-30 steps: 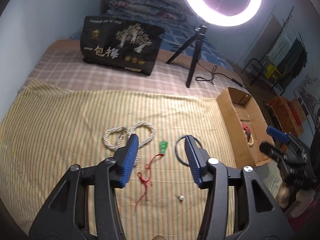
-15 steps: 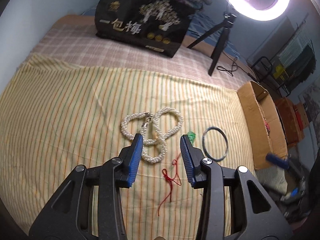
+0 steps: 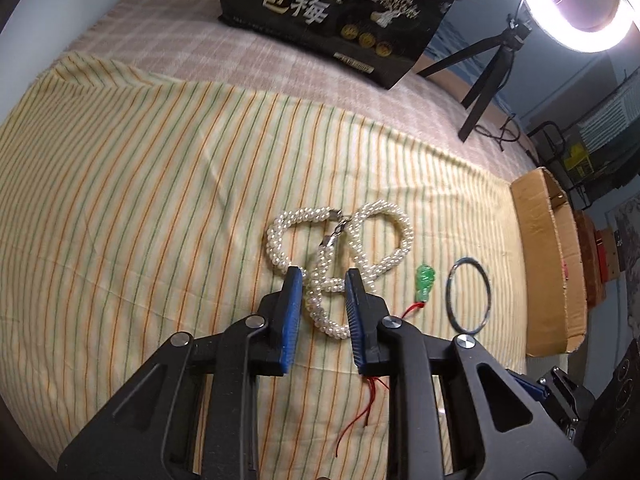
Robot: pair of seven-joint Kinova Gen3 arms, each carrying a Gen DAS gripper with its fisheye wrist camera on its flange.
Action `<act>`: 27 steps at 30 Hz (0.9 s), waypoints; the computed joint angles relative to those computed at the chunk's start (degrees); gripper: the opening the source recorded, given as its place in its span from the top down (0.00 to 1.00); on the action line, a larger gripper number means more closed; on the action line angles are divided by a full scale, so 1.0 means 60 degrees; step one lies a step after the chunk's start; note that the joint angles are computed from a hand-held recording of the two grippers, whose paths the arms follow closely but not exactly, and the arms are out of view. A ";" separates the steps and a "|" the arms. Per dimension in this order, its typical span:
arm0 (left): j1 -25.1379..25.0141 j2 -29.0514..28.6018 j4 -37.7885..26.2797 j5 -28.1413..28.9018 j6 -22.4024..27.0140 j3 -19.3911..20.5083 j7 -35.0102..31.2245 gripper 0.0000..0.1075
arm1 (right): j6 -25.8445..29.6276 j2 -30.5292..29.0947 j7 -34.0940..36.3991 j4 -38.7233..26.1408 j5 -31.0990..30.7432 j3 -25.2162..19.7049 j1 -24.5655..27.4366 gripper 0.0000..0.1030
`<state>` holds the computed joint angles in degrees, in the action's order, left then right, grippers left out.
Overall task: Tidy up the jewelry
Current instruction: 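Close left tool on the coiled pearl necklace while right tool closes on the pearl stud earring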
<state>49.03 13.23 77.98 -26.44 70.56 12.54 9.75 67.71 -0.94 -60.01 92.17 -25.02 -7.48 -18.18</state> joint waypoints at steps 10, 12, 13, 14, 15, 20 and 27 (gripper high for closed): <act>0.0122 0.0462 -0.0250 0.0103 0.0186 -0.0126 -0.0326 0.80 | 0.0105 0.0439 0.0135 0.0000 -0.0100 -0.0053 0.0036 0.55; 0.0227 0.0524 -0.0305 -0.0002 0.0253 -0.0188 -0.0293 0.80 | 0.0050 0.0486 0.0154 0.0034 0.0026 -0.0138 -0.0041 0.61; 0.0240 0.0542 -0.0319 -0.0023 0.0259 -0.0216 -0.0301 0.81 | 0.0018 0.0499 0.0158 0.0052 0.0102 -0.0181 -0.0090 0.62; 0.0284 0.0555 -0.0325 -0.0075 0.0275 -0.0239 -0.0274 0.85 | -0.0040 0.0505 0.0158 0.0074 0.0172 -0.0214 -0.0135 0.63; 0.0326 0.0581 -0.0357 -0.0103 0.0339 -0.0254 -0.0240 0.87 | -0.0126 0.0485 0.0141 0.0111 0.0279 -0.0260 -0.0199 0.63; 0.0344 0.0514 -0.0205 -0.0126 0.0261 -0.0287 -0.0132 0.94 | -0.0288 0.0359 0.0308 0.0214 0.0521 -0.0336 -0.0379 0.65; 0.0390 0.0499 -0.0157 -0.0218 0.0289 -0.0274 0.0002 0.94 | -0.0743 0.0052 0.0426 0.0557 0.1157 -0.0474 -0.0711 0.76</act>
<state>51.37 16.22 77.04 -27.75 72.29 10.89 9.76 63.25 -0.62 -57.45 95.51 -18.07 -10.33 -22.44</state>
